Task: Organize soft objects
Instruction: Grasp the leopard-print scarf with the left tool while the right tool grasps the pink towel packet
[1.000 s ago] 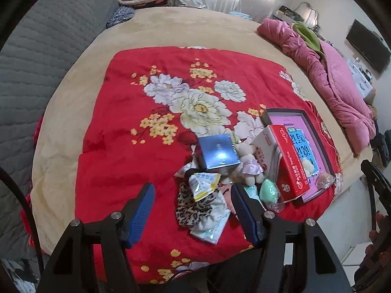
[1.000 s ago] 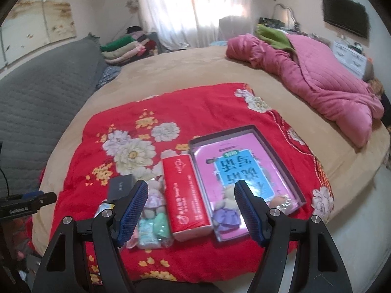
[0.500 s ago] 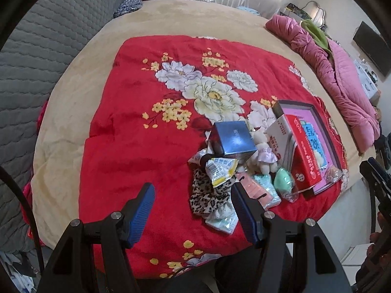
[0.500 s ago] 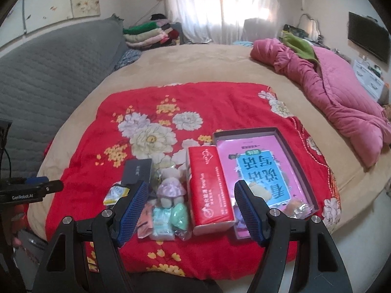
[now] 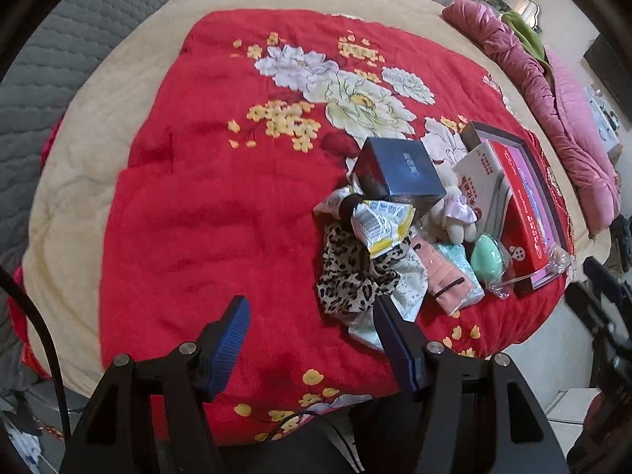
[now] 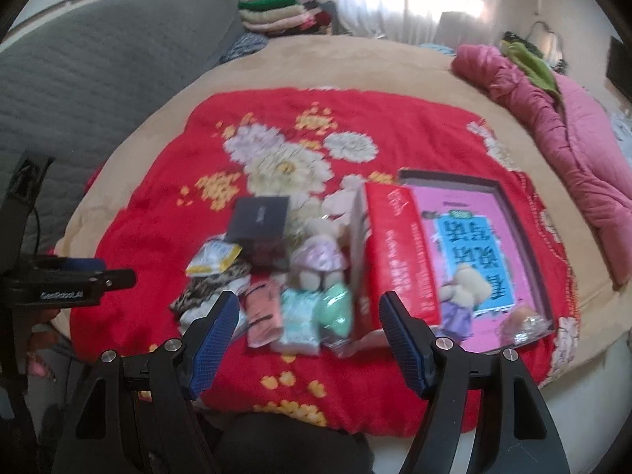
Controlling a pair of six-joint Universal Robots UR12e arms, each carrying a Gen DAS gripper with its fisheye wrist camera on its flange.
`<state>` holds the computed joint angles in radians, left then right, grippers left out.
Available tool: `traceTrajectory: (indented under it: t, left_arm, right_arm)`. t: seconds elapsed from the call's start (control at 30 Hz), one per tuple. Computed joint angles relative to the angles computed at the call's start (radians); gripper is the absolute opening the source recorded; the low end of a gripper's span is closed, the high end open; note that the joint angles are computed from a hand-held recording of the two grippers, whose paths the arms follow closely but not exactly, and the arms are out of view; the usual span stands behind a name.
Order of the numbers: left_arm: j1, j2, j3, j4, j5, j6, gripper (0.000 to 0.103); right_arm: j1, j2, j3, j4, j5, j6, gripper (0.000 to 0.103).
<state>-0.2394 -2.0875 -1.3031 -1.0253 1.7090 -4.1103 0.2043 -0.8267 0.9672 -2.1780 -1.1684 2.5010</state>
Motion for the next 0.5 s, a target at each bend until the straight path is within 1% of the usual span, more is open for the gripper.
traceTrajectory:
  t: [0.2,0.33,0.43,0.5]
  left_arm:
    - [0.006,-0.014,-0.016,0.049,-0.050,0.003,0.064]
    - [0.012,-0.038,-0.008,0.078,-0.083,0.005,0.064]
    - [0.015,-0.057,0.009,0.068,-0.089,0.005,0.064]
    - [0.018,-0.070,0.025,0.044,-0.091,0.000,0.064]
  right_arm:
    - [0.014,0.003,0.022,0.023,-0.039,-0.058,0.075]
    - [0.022,0.007,0.032,0.023,-0.063,-0.085,0.075]
    - [0.026,0.012,0.031,0.034,-0.069,-0.101,0.075]
    - [0.030,0.016,0.029,0.034,-0.075,-0.115,0.075]
